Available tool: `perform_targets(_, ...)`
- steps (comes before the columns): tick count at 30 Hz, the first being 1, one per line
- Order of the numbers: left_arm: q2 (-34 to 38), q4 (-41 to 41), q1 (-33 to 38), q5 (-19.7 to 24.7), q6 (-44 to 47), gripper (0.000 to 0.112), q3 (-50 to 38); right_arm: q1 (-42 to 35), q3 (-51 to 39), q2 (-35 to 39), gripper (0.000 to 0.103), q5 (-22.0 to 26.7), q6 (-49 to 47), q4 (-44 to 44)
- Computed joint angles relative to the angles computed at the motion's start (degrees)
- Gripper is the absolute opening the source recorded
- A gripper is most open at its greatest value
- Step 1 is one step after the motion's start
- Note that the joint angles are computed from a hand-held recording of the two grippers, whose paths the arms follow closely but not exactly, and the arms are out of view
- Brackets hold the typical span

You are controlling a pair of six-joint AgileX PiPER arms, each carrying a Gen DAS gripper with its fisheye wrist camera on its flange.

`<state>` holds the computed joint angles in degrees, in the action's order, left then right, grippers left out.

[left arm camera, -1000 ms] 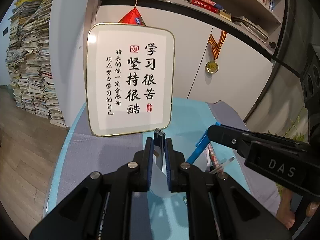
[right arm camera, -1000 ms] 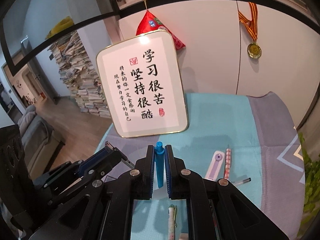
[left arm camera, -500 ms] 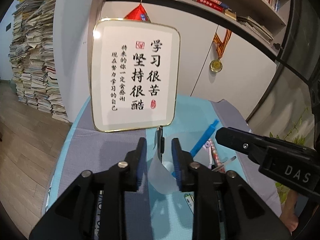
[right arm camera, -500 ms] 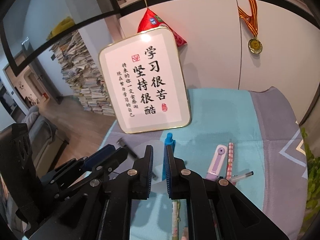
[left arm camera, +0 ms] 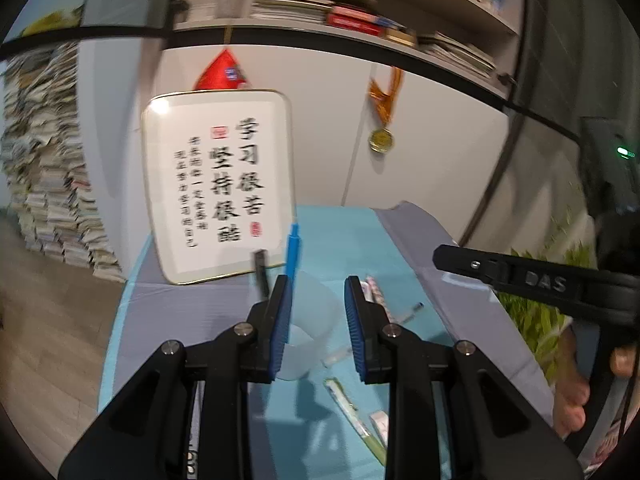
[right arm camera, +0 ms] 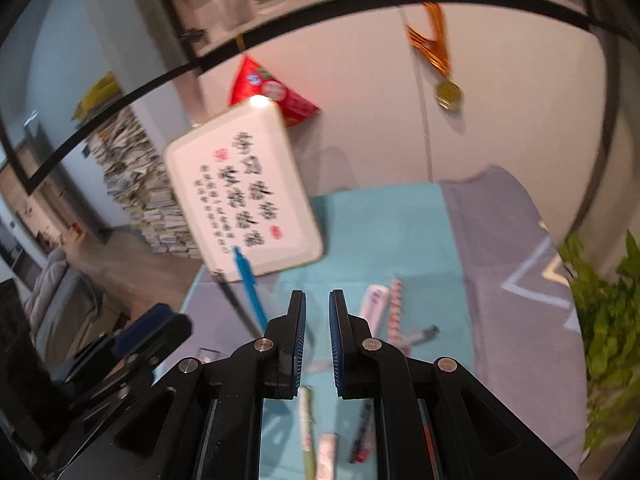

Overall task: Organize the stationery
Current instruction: 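Grasp the clear gel pen with the left tool while the right tool grasps the red pen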

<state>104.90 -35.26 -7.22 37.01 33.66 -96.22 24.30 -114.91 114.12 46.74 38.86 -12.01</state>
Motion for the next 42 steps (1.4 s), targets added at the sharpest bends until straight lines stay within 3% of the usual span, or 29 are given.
perform_targets(11, 4.31, 8.70, -8.63, 2.38, -1.29, 0.025, -1.20, -6.74, 15.50, -5.04, 0.011, -4.64, -2.23, 8.87)
perform_targets(18, 11.15, 22.23, -13.62, 1.54, -8.87, 0.025, -6.27, -9.15, 17.85, -3.22, 0.011, -2.65, -6.51, 13.49)
perform_targets(25, 16.56, 31.12, -16.06, 2.27, -12.51, 0.025, -11.02, -12.23, 21.99, -2.55, 0.011, -5.84, -12.45, 21.20)
perform_targets(31, 21.84, 31.95, -15.85, 8.49, -11.34, 0.026, -19.52, -13.97, 24.51, -2.94, 0.011, -8.01, -16.55, 26.44)
perform_targets(36, 26.08, 30.98, -15.16, 13.91, -10.70, 0.022, -26.73, -14.05, 23.38, -1.17, 0.011, -6.71, -23.46, 32.91)
perform_targets(40, 25.47, 30.45, -15.12, 13.37, -9.64, 0.018, -25.60, -13.60, 22.37, -0.41, 0.011, -5.91, -24.23, 33.17)
perform_targets(42, 25.59, 28.21, -14.56, 15.58, -8.52, 0.016, -26.63, -13.62, 21.84, -0.06, 0.011, -5.45, -24.55, 33.49)
